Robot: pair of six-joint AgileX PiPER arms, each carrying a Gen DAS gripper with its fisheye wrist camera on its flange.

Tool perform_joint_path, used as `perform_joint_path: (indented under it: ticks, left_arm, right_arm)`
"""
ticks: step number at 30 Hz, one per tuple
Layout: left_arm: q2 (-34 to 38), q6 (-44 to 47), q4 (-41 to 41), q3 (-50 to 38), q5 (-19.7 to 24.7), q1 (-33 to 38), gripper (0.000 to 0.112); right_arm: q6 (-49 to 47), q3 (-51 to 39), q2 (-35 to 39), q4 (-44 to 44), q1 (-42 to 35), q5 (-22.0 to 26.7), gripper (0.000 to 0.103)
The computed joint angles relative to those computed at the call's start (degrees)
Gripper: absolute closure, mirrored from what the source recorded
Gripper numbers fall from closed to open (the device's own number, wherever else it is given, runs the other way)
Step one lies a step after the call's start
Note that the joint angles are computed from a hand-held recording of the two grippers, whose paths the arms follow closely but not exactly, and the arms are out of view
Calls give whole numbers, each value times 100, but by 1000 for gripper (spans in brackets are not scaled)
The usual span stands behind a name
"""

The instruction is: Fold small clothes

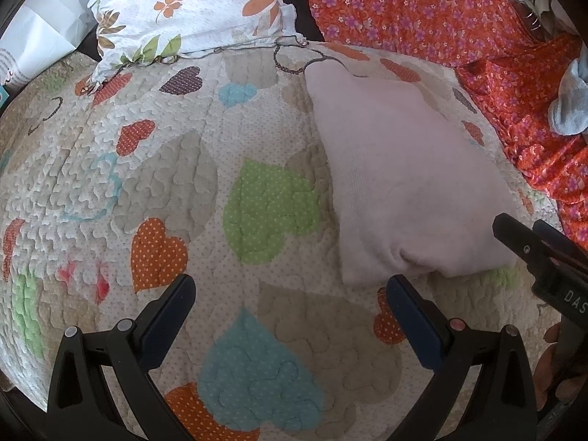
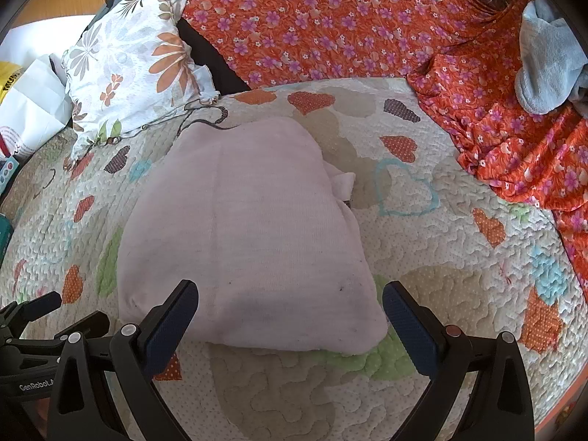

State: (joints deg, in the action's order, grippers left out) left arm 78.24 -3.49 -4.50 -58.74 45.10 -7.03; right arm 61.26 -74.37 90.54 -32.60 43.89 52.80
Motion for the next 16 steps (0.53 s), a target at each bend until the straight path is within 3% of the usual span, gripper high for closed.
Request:
perform_joint_path:
  ticks: [16]
  left_arm:
    - [-131, 87, 57, 60, -64, 185, 9]
  right_arm:
    - [-107, 1, 45, -33, 58, 12, 1]
